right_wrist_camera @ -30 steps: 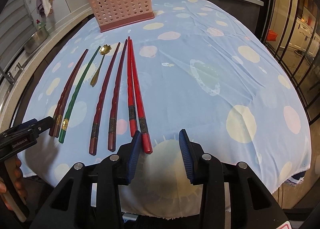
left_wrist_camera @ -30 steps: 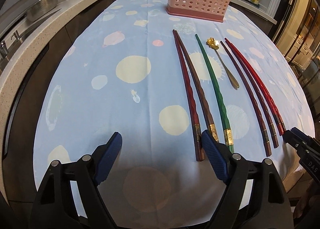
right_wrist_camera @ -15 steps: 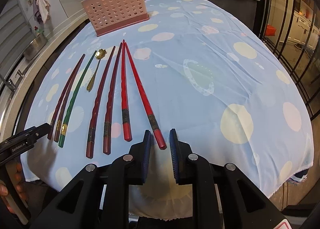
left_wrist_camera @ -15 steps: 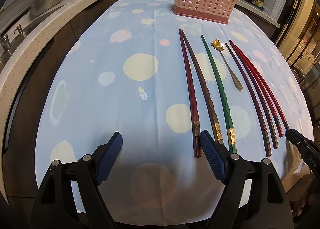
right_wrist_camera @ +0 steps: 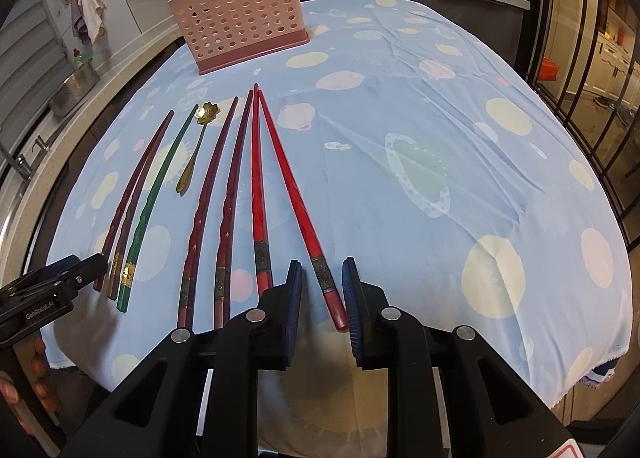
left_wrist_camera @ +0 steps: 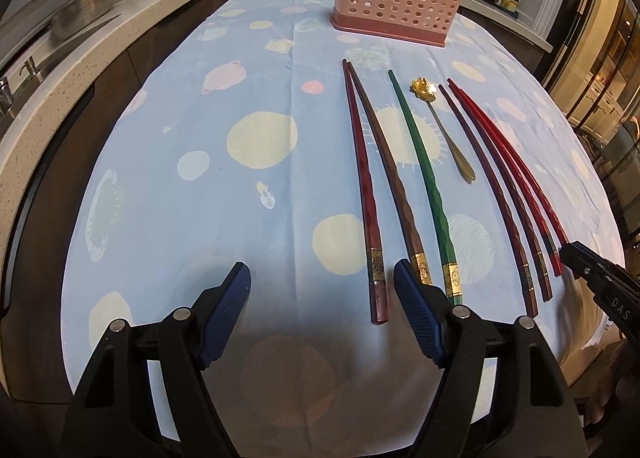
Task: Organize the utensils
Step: 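Grasp a dark red chopstick with the left tool while the right tool grasps a red chopstick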
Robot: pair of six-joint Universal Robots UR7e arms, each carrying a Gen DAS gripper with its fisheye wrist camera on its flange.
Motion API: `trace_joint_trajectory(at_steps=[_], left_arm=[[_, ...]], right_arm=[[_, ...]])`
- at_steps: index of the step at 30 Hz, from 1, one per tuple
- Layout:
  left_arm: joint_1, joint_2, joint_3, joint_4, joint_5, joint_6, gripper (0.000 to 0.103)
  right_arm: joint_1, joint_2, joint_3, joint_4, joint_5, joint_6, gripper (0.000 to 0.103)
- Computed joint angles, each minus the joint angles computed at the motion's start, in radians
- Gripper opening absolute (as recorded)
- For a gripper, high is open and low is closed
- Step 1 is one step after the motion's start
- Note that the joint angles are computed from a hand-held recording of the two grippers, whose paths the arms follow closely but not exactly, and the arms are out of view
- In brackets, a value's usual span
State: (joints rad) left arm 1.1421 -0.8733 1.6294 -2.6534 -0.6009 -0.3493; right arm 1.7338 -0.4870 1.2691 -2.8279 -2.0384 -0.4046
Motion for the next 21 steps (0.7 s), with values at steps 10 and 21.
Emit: trace_joint_trajectory(at_steps=[10, 21], left_arm=[[0.007, -0.004, 0.004, -0.061, -0.096, 0.058, 0.021], [-0.014, -0.056, 0.042, -0.071, -0.135, 0.028, 0.007]], right_arm=[[-0.002, -0.008, 0.013, -0.01, 0.009, 0.003, 0.01], [0.004, -0.082, 0.103, -0.043, 0.043, 0.01, 0.007]])
